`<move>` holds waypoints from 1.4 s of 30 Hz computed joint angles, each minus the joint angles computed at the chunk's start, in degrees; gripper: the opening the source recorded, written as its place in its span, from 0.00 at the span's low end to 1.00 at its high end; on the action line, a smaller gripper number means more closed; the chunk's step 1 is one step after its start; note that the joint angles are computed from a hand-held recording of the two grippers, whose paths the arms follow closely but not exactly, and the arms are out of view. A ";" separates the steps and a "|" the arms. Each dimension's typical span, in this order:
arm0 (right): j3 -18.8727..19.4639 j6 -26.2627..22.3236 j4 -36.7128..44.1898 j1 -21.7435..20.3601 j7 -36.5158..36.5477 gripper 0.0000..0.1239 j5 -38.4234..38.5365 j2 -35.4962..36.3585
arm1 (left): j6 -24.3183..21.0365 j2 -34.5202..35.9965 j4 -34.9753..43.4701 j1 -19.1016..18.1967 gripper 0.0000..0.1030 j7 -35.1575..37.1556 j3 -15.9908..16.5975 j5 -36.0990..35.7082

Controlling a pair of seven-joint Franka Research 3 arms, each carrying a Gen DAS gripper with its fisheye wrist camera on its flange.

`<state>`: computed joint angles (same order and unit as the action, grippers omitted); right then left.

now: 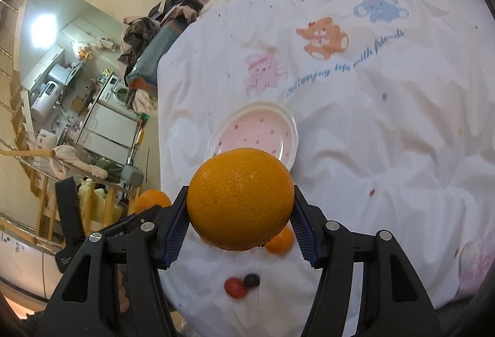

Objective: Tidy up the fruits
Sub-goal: 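Lift the large orange with the left gripper while the right gripper grasps another large orange, then carry both held oranges over the pink dotted plate with both grippers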

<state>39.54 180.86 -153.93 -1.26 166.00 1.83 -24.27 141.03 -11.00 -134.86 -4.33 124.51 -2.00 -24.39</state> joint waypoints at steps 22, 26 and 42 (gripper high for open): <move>-9.13 3.18 11.14 -0.48 -13.81 0.51 -3.28 19.14 | 2.83 14.91 13.45 0.88 0.55 -2.29 -6.22 4.32; -17.41 2.45 14.30 8.26 -24.59 0.51 6.14 23.56 | 3.63 17.90 15.54 1.40 0.55 -2.10 -7.67 4.96; -14.32 -6.36 27.78 6.99 -62.92 0.51 46.49 37.28 | 3.42 26.00 20.25 2.85 0.55 -1.30 -11.47 8.21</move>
<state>25.21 174.50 -126.16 5.73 103.08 48.33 13.01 144.45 15.00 -114.62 -1.48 123.21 -13.47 -16.17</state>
